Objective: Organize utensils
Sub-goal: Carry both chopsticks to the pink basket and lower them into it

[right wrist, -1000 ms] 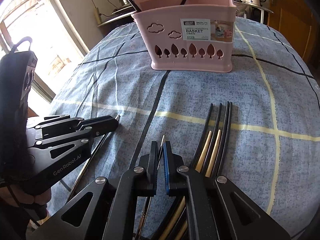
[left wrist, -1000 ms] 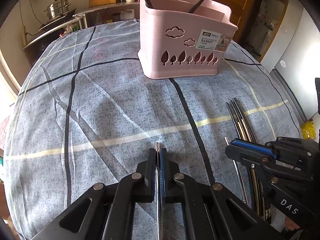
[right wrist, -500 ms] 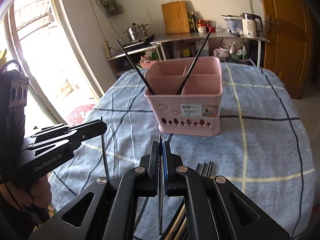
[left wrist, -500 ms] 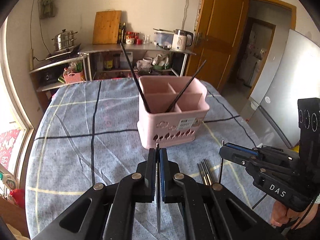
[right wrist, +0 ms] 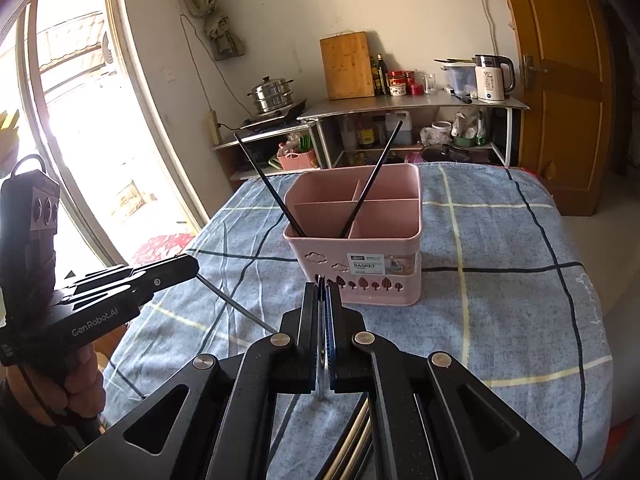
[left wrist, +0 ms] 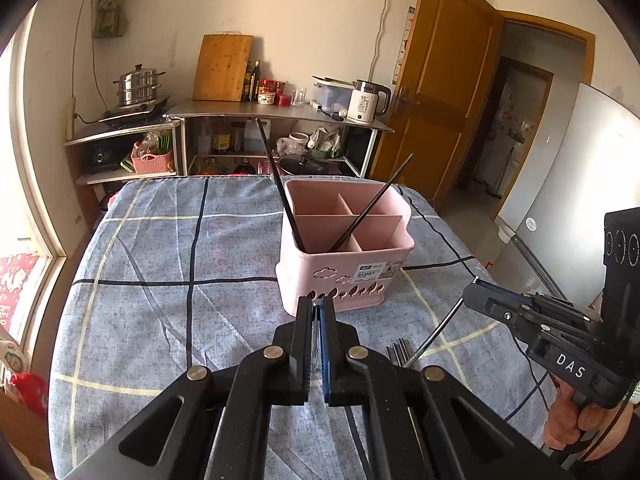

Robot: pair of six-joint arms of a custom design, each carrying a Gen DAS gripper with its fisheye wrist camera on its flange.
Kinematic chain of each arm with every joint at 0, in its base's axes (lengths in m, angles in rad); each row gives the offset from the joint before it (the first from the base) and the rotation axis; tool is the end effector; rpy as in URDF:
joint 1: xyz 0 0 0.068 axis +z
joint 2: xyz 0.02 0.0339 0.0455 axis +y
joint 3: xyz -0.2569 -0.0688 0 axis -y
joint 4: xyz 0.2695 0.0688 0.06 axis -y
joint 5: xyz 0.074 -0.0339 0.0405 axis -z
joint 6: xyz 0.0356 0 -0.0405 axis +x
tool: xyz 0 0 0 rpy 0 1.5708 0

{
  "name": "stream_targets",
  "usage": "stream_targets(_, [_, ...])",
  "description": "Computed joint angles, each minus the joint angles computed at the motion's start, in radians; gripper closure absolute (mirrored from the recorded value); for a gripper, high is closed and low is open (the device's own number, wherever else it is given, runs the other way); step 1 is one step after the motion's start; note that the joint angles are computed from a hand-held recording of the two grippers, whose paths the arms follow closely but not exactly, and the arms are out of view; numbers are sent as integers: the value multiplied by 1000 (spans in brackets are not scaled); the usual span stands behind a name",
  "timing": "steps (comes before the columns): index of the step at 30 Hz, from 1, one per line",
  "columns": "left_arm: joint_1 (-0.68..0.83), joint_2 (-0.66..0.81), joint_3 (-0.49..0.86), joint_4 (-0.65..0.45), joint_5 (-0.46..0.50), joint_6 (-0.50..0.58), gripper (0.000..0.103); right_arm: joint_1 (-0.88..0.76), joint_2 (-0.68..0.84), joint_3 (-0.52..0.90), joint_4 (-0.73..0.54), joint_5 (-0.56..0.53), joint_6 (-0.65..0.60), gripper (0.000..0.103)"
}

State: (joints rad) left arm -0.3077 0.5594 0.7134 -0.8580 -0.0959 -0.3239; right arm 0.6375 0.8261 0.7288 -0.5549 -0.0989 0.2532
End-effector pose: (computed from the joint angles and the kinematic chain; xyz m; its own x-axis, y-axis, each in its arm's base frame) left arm 0.1371 -0.0400 0.2796 -0.6586 -0.1231 -0.7423 0.0235 0.9827 -0.1838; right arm 0.1642 0.1260 0.2695 -0.6363 -0.1611 -0.7544 -0.5123 0.8194 0.2571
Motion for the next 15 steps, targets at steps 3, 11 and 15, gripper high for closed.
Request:
stream_targets(3, [-17, 7, 16, -14, -15, -6, 100, -10, -5, 7, -7, -10, -8, 100])
stream_targets(11, [5, 38, 80, -32, 26, -7, 100, -31, -8, 44, -16, -17, -37, 100])
stream_targets(15, [31, 73, 144, -33, 62, 8, 100, -68, 4, 89, -21, -38, -58, 100])
